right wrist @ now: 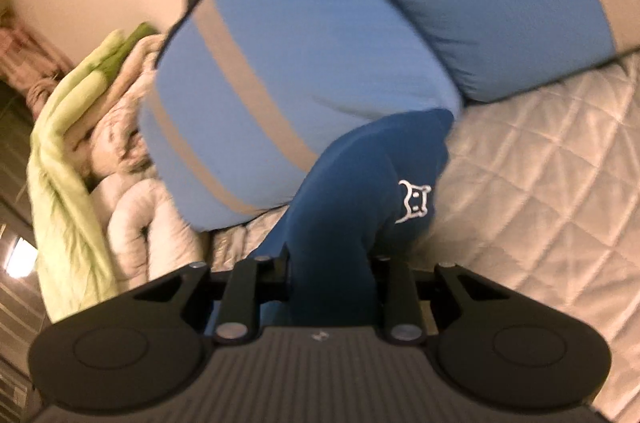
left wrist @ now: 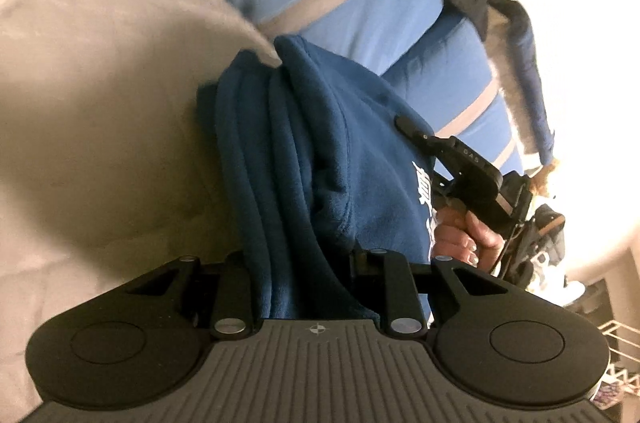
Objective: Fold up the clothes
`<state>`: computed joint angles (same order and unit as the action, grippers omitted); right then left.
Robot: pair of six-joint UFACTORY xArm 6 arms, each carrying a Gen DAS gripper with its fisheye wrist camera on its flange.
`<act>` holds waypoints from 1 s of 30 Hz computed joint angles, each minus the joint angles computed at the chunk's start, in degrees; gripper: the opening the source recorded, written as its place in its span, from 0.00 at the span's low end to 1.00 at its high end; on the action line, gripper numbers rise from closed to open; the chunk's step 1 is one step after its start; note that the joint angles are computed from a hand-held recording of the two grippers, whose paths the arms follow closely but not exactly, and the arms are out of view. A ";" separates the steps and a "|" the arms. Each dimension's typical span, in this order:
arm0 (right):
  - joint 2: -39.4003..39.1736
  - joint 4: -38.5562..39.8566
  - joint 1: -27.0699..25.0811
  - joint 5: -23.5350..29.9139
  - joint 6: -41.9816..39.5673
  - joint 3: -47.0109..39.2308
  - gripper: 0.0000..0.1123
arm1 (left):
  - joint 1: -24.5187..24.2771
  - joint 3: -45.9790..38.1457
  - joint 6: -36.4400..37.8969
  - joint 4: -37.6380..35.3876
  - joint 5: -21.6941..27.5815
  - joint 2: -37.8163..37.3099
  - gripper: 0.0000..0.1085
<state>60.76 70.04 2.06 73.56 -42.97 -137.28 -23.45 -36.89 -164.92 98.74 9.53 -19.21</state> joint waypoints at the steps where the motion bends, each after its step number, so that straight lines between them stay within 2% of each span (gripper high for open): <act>1: -1.85 0.66 0.38 -0.09 -1.00 2.28 0.23 | -0.26 1.55 4.57 -4.29 1.17 -2.29 0.24; 5: -6.97 4.31 2.42 0.52 -2.59 6.51 0.23 | -1.89 6.60 20.86 -19.10 7.51 -12.52 0.24; 8: -9.33 7.10 4.64 0.89 -3.69 6.63 0.23 | -2.95 8.23 30.34 -26.63 13.54 -18.66 0.26; 10: -9.20 8.50 6.43 0.52 -4.32 4.27 0.23 | -2.07 8.83 33.00 -26.77 17.03 -21.18 0.31; 11: -8.84 9.21 7.72 -0.94 -5.14 2.95 0.26 | -1.22 9.18 34.88 -27.35 18.74 -21.96 0.42; 12: -8.85 8.94 9.53 -4.36 -6.75 2.47 0.35 | -0.50 9.29 38.40 -30.34 21.89 -21.21 0.61; 13: -9.12 6.45 11.77 -9.47 -8.24 2.43 0.51 | 0.23 9.11 42.02 -33.44 25.21 -20.32 0.68; 14: -8.51 1.56 13.99 -14.33 -7.45 1.06 0.74 | 0.80 8.75 44.58 -36.17 28.70 -19.14 0.70; 15: -8.68 -4.43 16.19 -19.17 -5.44 1.85 0.92 | 0.87 8.84 44.73 -39.11 31.74 -18.05 0.70; 16: -8.54 -9.78 17.62 -22.03 -3.05 2.26 0.91 | 0.90 9.95 43.12 -39.65 32.37 -18.25 0.70; 17: -8.94 -12.74 17.82 -22.50 -1.51 3.45 0.91 | 0.73 11.45 39.94 -37.79 31.77 -18.67 0.70; 18: -10.12 -13.74 18.03 -23.54 -1.66 6.28 0.91 | 0.07 12.89 36.80 -35.50 31.30 -19.10 0.70; 21: -14.06 -12.99 17.04 -23.92 -5.90 15.06 0.91 | -3.80 14.02 35.10 -35.71 34.93 -18.86 0.70; 25: -18.33 -16.43 16.45 -27.74 -10.78 23.96 0.91 | -8.62 14.09 34.31 -37.29 40.12 -19.06 0.70; 30: -24.22 -17.51 15.34 -30.86 -15.72 32.55 0.91 | -15.05 10.91 40.31 -40.83 48.83 -20.05 0.70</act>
